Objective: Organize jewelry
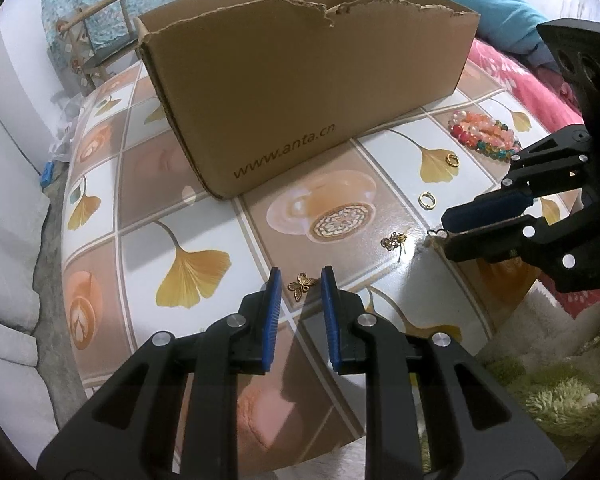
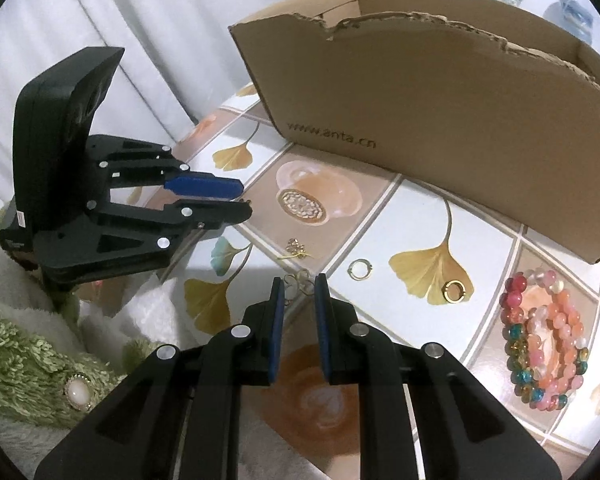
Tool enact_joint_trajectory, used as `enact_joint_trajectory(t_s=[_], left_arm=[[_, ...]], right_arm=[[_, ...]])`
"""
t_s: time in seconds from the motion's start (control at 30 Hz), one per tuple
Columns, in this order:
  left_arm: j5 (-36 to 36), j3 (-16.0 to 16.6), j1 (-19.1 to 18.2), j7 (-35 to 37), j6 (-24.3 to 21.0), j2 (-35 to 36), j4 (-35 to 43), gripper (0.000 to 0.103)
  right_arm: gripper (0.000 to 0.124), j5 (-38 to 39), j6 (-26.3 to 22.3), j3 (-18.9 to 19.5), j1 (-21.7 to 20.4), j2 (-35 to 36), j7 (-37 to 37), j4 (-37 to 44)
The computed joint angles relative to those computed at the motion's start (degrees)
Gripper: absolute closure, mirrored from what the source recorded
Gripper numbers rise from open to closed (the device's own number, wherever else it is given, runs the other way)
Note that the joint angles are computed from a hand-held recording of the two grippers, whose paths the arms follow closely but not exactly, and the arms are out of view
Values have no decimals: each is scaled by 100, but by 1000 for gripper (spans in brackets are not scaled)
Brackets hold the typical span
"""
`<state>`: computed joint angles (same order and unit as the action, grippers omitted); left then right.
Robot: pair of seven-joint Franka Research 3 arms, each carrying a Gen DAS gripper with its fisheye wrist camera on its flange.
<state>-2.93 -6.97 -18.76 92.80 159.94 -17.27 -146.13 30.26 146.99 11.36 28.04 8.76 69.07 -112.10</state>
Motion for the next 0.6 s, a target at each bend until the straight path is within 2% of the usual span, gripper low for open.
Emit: enact_joint_trajectory(t_s=[0.1, 0.4, 0.6], left_arm=[[38, -28, -1, 9, -12, 19, 23, 90], [307, -169, 82, -238, 37, 24, 8, 91], [284, -104, -8, -173, 127, -24, -34, 91]], right_arm=[[109, 91, 28, 6, -18, -35, -58, -43], [109, 278, 86, -1, -48, -102, -167, -106], [109, 281, 111, -23, -54, -180, -170, -156]])
